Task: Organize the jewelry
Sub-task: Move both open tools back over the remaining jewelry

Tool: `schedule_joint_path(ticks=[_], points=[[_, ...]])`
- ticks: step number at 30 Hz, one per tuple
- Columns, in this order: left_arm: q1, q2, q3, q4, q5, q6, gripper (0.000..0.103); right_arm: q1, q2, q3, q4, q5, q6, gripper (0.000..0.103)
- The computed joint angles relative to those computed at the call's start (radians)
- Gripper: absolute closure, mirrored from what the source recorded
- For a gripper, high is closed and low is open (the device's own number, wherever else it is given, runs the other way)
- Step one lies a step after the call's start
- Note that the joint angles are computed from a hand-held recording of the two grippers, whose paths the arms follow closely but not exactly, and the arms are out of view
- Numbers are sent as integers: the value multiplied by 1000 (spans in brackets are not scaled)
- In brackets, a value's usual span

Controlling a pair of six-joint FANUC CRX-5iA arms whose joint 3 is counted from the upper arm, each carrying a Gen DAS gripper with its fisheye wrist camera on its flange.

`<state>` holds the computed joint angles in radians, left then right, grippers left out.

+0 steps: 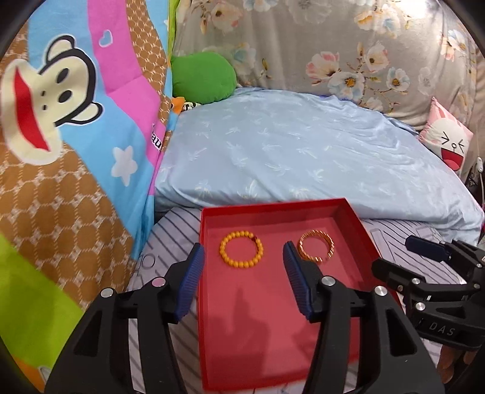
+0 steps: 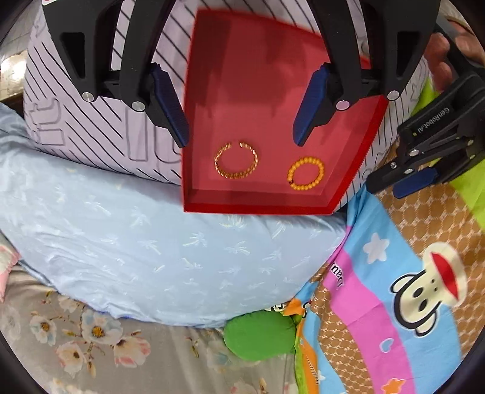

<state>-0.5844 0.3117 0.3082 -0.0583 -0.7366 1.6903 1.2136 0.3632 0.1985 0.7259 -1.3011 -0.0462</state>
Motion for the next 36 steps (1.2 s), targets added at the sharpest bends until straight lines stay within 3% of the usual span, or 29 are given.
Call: schedule_joint_path(ticks=[12,17,24,32,36], points=[[-39,-290,-387,-7,15,84,49,263,-11,-51,-41,-219,-196,33],[-60,-369,-520,15,28,106,49,338,5,-56,-95,-223,-278,33],[-80,-409,-617,33,52,131,45,402,27,-57,-137,-208,-367,33],[-117,-388,-623,-15,49,169,45,429,23,-76,-152,-199,-431,33],[-134,-363,-606,-41,41,185,50,430,18,-83,-150,-202,-439,33]])
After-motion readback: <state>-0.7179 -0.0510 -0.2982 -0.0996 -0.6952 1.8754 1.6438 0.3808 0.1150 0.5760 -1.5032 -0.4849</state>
